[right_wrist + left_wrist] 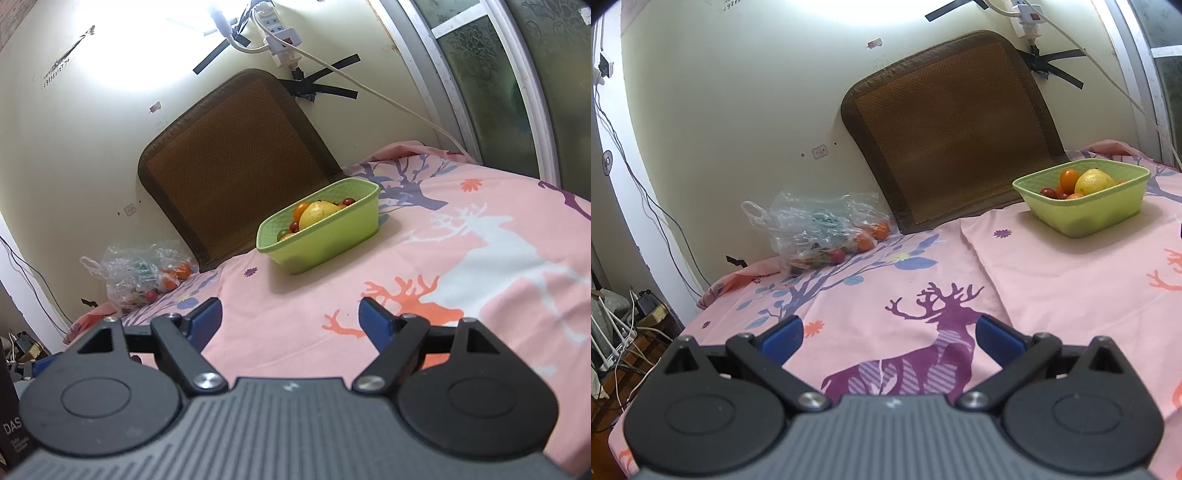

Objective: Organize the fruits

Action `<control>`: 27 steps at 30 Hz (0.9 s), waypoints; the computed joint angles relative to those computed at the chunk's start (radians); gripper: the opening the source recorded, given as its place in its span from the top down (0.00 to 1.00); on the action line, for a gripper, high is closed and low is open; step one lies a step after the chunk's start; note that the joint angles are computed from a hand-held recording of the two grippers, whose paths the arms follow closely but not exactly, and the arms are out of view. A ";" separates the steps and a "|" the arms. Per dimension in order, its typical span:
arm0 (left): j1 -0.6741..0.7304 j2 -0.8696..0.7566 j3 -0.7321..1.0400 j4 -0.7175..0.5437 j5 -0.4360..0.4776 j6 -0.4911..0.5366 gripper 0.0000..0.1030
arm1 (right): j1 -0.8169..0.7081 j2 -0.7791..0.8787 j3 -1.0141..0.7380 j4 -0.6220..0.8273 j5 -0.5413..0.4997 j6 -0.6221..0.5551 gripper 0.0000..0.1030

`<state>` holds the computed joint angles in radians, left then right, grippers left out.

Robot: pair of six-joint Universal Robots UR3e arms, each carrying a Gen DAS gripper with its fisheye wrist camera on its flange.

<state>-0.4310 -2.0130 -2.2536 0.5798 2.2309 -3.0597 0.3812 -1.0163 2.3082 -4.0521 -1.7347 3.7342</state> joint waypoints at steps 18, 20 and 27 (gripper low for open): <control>-0.001 -0.001 -0.001 0.000 0.003 -0.001 0.00 | 0.003 0.004 0.000 -0.001 -0.002 0.003 0.19; -0.001 -0.001 -0.001 0.001 0.003 0.001 0.00 | 0.003 0.003 -0.001 0.001 -0.002 0.003 0.19; 0.000 0.001 -0.006 0.000 0.000 0.003 0.00 | 0.004 0.011 -0.005 -0.001 -0.002 0.004 0.19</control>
